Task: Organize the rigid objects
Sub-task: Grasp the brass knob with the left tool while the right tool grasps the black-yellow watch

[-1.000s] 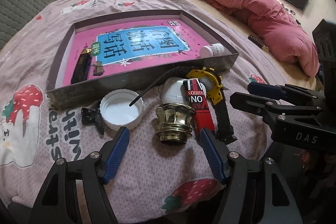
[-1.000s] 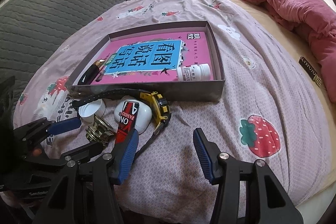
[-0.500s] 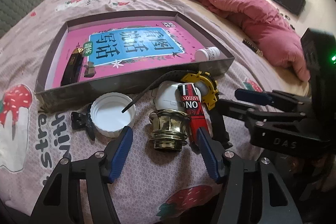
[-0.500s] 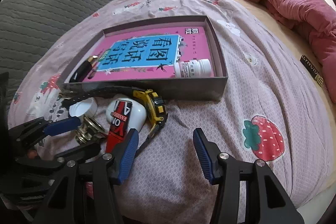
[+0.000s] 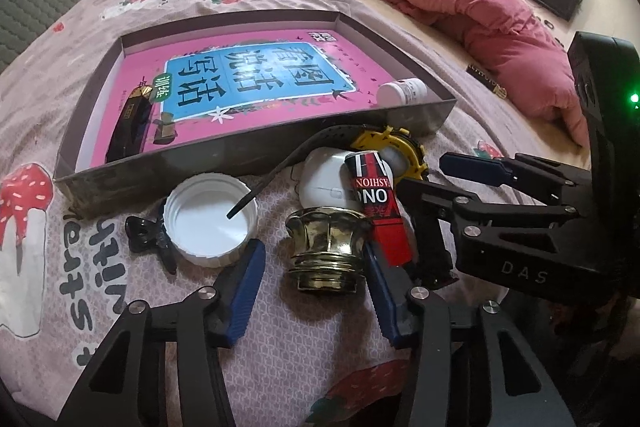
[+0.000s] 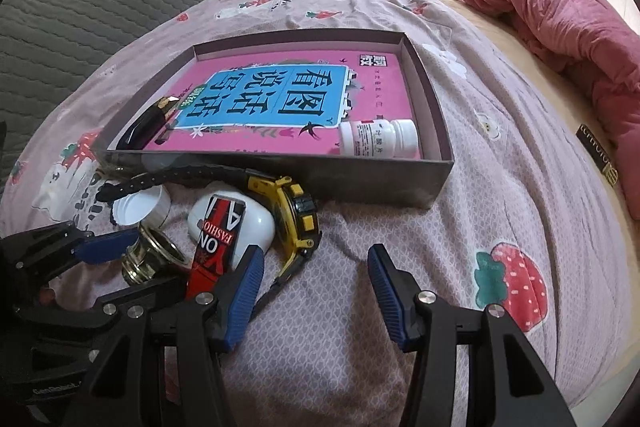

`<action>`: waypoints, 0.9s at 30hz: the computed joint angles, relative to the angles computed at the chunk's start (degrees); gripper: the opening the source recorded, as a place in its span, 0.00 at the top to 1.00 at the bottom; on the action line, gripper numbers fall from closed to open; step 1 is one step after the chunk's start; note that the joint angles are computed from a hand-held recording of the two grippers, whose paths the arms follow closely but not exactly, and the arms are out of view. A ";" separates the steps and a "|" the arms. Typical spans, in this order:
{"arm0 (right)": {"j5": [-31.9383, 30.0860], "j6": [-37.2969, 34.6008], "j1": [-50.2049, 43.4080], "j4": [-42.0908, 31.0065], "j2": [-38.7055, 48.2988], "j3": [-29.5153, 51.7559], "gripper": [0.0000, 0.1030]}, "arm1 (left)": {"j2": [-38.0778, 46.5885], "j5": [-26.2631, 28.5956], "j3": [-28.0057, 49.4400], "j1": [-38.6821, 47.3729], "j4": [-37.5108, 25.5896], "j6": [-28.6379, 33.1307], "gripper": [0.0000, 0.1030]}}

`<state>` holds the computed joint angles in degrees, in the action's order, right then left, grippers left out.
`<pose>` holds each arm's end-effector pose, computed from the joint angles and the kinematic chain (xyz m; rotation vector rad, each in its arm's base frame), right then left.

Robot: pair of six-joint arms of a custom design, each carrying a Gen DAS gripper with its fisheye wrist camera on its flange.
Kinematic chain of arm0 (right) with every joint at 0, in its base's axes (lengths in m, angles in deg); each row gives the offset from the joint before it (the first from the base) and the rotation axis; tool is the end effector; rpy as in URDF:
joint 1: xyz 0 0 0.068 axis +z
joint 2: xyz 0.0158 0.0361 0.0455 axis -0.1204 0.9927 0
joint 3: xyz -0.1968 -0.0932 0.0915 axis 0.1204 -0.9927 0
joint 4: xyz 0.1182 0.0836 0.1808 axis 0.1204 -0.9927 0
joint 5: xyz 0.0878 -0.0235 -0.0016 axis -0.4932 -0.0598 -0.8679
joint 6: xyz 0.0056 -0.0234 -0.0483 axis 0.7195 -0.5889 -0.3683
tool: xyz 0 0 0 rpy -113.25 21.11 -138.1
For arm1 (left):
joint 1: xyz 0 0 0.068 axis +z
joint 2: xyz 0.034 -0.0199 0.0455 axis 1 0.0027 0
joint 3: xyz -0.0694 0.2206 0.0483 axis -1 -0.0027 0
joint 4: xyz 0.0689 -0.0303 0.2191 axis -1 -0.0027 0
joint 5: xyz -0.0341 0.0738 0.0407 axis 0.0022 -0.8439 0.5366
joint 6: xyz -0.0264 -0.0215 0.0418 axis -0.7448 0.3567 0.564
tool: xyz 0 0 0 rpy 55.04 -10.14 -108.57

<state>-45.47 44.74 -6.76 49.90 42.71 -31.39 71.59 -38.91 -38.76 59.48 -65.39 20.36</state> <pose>0.2034 0.0026 0.1592 -0.0587 2.5113 0.0633 0.2182 -0.1343 0.1460 0.5634 2.4851 -0.4691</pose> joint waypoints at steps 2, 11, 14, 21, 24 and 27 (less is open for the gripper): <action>-0.39 -0.23 -0.29 1.12 0.93 0.01 0.48 | 0.20 -0.20 0.04 -0.07 0.24 0.15 0.50; -3.10 -2.58 -0.95 4.20 3.80 0.03 0.71 | 1.55 0.45 0.52 0.17 1.39 0.04 0.51; -2.71 -3.67 0.53 5.54 4.25 -0.28 0.77 | 2.29 0.40 0.76 0.07 1.88 -0.01 0.51; -6.30 -5.26 -1.22 7.15 6.48 -0.14 0.76 | 3.15 0.12 0.84 -0.32 2.51 -0.11 0.51; -7.62 -5.56 -1.82 7.95 8.20 0.15 0.75 | 3.28 0.03 0.69 -0.43 2.81 -0.14 0.53; -8.14 -6.14 -2.02 9.00 9.29 0.29 0.75 | 3.41 0.01 0.65 -0.53 3.01 -0.22 0.53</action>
<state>-53.61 38.60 -8.78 58.90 51.99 -31.10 75.00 -38.90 -38.11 58.94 -62.38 20.14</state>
